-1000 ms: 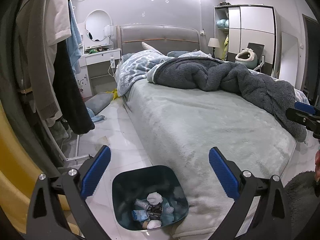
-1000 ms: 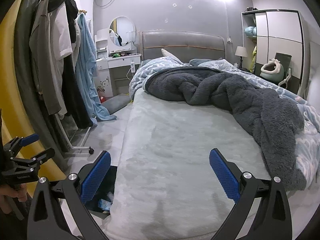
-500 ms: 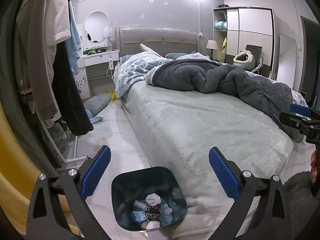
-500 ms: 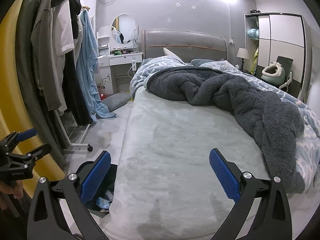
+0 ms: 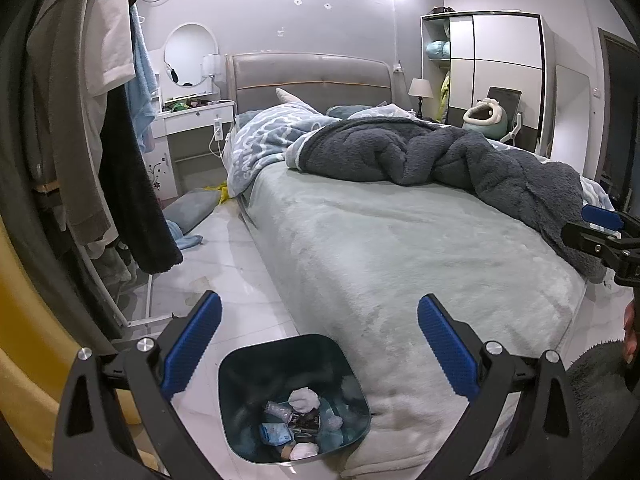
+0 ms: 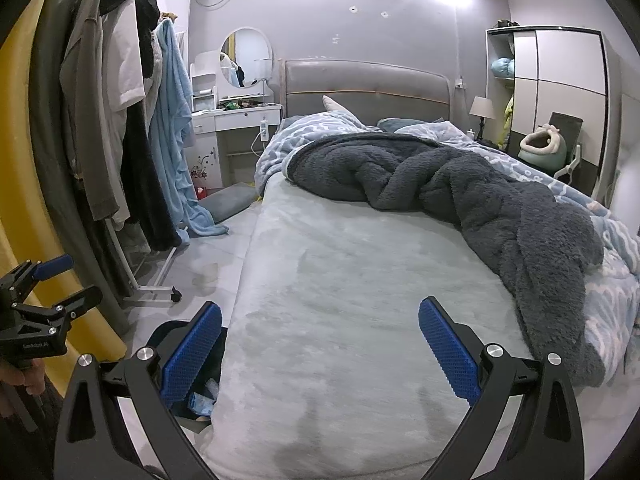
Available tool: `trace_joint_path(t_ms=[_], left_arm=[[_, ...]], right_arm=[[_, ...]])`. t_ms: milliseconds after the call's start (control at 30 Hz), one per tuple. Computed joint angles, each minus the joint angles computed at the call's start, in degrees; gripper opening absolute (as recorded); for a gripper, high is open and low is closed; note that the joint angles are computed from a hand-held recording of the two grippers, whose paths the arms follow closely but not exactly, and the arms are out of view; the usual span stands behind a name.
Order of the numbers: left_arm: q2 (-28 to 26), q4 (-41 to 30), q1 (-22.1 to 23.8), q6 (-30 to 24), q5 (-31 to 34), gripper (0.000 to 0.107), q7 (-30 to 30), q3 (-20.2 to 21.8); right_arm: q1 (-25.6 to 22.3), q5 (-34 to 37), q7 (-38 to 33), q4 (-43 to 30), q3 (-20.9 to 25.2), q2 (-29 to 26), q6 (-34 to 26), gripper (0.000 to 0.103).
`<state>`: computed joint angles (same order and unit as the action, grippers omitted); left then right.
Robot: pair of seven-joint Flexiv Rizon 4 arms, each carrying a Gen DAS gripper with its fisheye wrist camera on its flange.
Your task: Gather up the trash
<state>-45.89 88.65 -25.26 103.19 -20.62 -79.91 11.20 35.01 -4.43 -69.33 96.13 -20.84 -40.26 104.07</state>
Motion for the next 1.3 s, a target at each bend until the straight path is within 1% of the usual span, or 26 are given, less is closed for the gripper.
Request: trace_joint_path(t_ms=[133, 767, 1300], left_arm=[[-0.2, -0.3, -0.2, -0.1, 0.0, 0.1, -0.1, 0.0], [-0.6, -1.2, -1.2, -0.9, 0.2, 0.1, -0.9, 1.0], [-0.4, -1.1, -0.6, -1.0, 1.2, 0.1, -1.5, 0.6]], right_arm=[[0.5, 0.3, 0.0, 0.4, -0.7, 0.2, 0.0, 0.1], [0.4, 0.7, -0.4, 1.0, -0.7, 0.6, 0.1, 0.1], [0.3, 0.5, -1.1, 1.2, -0.8, 0.5, 0.1, 0.1]])
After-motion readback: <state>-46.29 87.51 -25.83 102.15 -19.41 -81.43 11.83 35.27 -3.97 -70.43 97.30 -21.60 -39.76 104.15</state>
